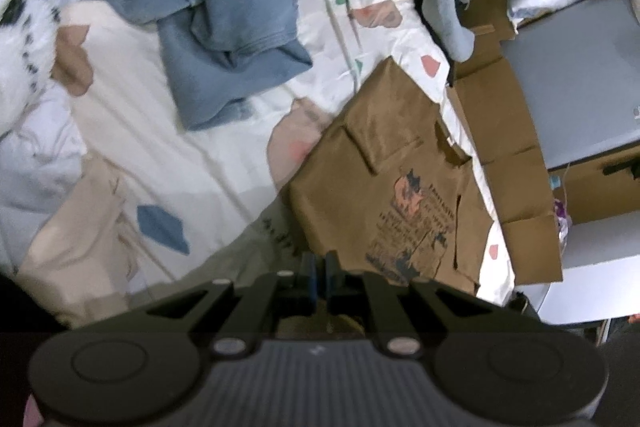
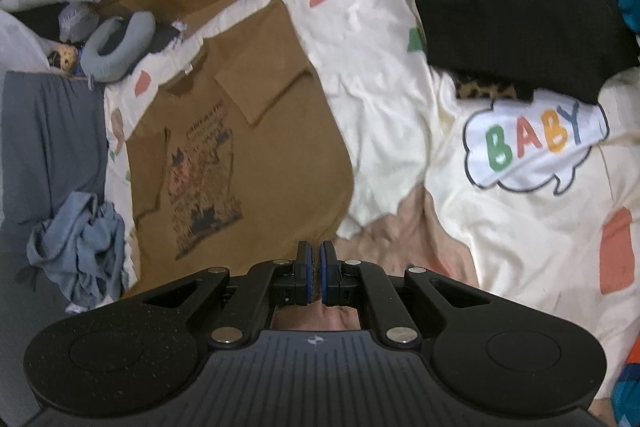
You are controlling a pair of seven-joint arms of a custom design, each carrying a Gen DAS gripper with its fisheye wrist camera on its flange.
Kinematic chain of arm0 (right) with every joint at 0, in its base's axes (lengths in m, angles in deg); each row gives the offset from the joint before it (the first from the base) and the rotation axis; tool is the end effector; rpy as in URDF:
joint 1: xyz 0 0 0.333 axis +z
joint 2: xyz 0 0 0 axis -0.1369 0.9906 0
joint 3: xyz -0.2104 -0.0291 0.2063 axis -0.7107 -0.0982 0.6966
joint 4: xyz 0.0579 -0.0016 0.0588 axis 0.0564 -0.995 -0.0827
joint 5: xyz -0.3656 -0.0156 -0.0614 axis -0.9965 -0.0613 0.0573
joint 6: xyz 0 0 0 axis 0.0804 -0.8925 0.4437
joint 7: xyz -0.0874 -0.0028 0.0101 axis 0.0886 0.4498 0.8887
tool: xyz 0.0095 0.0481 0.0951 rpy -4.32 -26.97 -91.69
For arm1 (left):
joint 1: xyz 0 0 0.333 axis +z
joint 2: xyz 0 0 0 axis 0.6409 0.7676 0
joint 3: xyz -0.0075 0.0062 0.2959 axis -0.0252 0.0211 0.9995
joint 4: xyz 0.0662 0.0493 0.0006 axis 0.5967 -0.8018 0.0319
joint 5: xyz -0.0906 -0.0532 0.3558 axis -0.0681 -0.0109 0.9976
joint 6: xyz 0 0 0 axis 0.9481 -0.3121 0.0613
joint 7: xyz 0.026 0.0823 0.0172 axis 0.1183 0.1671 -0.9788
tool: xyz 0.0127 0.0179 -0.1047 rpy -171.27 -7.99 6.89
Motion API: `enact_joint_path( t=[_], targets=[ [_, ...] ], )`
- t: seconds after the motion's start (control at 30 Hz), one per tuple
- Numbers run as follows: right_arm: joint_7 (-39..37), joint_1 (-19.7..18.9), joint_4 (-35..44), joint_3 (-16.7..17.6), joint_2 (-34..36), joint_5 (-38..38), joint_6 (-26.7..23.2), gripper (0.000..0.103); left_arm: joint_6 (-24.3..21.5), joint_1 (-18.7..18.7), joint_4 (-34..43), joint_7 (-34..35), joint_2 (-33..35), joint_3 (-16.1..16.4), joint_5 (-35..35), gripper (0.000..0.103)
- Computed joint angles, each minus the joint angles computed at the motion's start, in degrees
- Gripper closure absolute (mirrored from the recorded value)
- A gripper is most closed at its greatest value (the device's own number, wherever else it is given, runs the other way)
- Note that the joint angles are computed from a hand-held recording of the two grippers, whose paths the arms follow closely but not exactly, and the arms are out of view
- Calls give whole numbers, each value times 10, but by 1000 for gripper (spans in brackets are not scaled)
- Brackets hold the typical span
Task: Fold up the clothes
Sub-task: 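Carry the held hem over the shirt toward the collar with both grippers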
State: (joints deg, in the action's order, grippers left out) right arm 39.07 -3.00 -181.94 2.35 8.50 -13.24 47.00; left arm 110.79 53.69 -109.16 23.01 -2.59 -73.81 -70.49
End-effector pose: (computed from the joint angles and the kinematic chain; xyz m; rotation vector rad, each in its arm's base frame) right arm 0.3871 0.0049 0.5651 -1.0524 2.3118 0.0610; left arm 0.5345 0.1306 0.5781 2.5153 -1.3908 0.9718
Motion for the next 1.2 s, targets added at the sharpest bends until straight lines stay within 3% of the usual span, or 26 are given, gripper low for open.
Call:
enact_joint_path(
  t=[0.67, 0.93, 1.2],
  targets=[
    [-56, 0, 121, -17, 166, 38, 64, 101, -35, 28, 241, -39, 195, -52, 4, 99],
    [-64, 1, 133, -19, 230, 96, 156, 101, -24, 39, 307, -53, 265, -79, 22, 99],
    [-104, -5, 179, -11, 304, 127, 172, 101, 11, 46, 334, -53, 317, -100, 29, 99]
  ],
)
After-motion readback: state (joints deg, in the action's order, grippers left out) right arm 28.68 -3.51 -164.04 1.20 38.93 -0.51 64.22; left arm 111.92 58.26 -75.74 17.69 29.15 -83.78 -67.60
